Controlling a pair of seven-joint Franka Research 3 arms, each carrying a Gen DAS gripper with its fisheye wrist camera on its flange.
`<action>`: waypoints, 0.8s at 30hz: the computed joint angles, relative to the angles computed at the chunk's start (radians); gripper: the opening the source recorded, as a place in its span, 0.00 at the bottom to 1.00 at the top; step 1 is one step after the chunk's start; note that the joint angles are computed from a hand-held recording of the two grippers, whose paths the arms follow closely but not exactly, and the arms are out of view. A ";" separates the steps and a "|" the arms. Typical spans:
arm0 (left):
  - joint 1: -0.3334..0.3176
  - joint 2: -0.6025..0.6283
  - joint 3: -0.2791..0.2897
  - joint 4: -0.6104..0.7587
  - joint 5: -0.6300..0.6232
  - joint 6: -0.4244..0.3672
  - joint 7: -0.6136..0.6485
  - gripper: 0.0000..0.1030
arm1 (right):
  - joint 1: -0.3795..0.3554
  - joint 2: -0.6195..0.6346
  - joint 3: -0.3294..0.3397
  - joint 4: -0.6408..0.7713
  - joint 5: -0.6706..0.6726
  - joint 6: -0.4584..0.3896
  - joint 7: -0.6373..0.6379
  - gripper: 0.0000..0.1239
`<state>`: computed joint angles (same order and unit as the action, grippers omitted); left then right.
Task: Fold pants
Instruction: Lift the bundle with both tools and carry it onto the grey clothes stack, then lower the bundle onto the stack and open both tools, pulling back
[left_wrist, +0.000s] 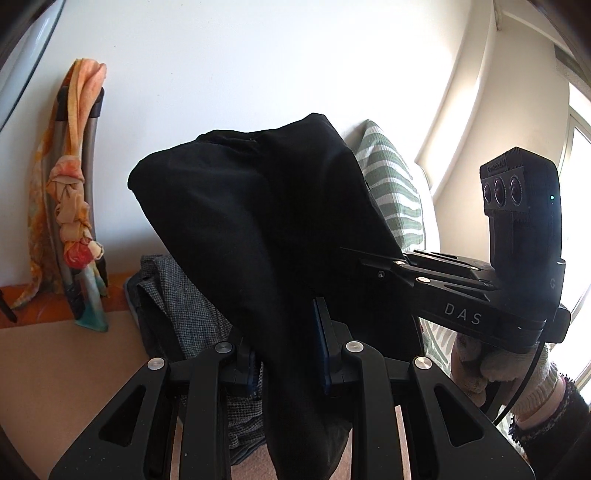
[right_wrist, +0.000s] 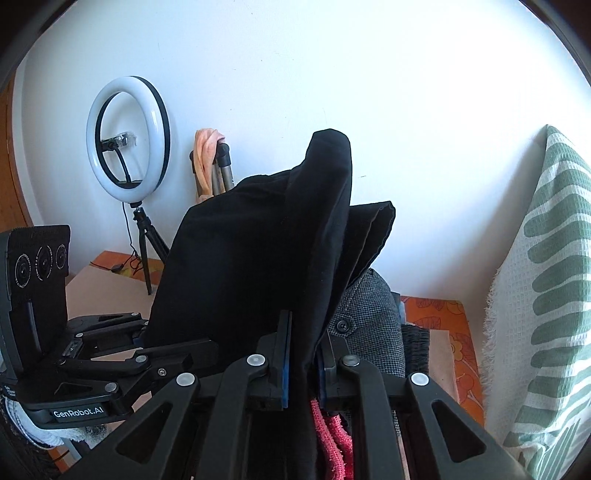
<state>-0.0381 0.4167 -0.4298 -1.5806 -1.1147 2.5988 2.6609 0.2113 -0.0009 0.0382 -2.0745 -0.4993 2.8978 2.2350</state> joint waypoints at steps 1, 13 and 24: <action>-0.013 0.021 0.008 0.022 0.023 0.003 -0.023 0.20 | -0.003 0.017 -0.003 0.011 0.027 0.004 -0.023 0.07; -0.073 0.229 0.005 0.227 0.367 0.054 -0.255 0.20 | 0.002 0.157 -0.059 0.078 0.360 0.046 -0.260 0.07; -0.051 0.272 -0.009 0.241 0.604 0.108 -0.423 0.23 | 0.099 0.190 -0.214 0.118 0.034 -0.095 0.047 0.27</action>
<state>-0.0890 0.6884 -0.4389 -1.3394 -0.5104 2.7071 2.2382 0.3104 0.1893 -0.1756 -1.9565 -0.4650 2.8027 2.2816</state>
